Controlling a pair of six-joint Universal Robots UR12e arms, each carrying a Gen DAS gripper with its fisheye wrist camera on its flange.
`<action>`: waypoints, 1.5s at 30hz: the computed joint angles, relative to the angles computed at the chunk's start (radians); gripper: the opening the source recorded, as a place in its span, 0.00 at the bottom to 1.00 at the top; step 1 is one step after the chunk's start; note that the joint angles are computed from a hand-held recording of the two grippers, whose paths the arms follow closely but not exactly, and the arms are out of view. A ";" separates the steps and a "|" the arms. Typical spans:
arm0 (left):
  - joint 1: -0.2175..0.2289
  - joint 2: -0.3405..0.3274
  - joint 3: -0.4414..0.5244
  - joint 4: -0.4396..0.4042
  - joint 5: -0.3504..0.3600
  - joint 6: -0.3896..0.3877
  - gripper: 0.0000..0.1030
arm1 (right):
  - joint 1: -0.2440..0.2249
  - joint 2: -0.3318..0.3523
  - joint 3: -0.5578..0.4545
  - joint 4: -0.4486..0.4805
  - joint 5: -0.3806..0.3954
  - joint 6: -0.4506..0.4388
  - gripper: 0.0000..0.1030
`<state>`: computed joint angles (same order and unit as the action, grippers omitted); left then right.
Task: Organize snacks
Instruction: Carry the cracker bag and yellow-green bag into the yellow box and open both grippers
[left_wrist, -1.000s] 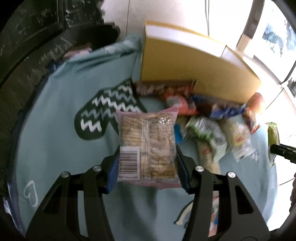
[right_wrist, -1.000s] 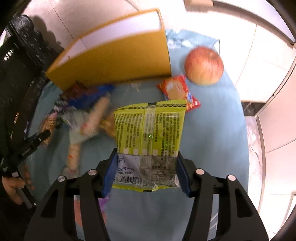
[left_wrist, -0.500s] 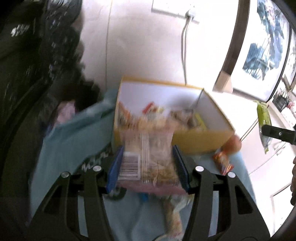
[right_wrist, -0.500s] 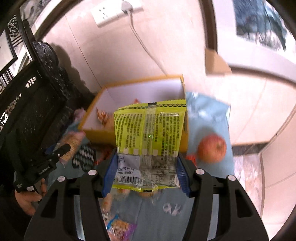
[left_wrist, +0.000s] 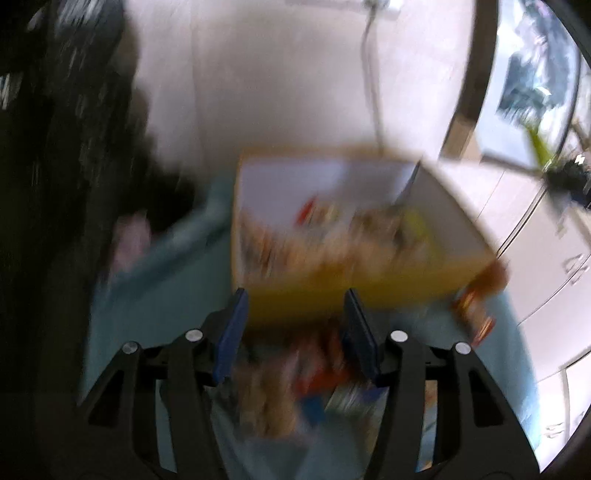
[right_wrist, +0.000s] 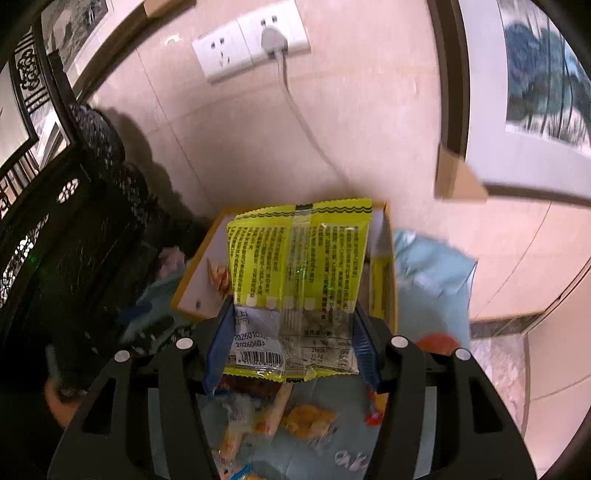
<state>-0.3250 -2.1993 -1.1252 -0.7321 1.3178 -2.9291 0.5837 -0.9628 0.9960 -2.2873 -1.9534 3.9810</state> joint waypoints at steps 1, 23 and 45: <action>0.007 0.005 -0.029 -0.014 0.000 -0.022 0.66 | 0.002 -0.004 0.018 -0.006 0.015 0.014 0.57; 0.050 0.079 -0.191 0.062 -0.090 -0.109 0.48 | 0.031 0.005 0.056 -0.021 0.088 0.053 0.57; -0.058 -0.117 0.284 0.030 -0.021 -0.008 0.48 | -0.023 0.063 -0.144 0.066 -0.030 -0.088 0.57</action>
<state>-0.3825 -2.3163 -0.8408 -0.7017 1.2972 -2.9375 0.5611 -0.9001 0.8517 -2.2216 -1.9838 3.8931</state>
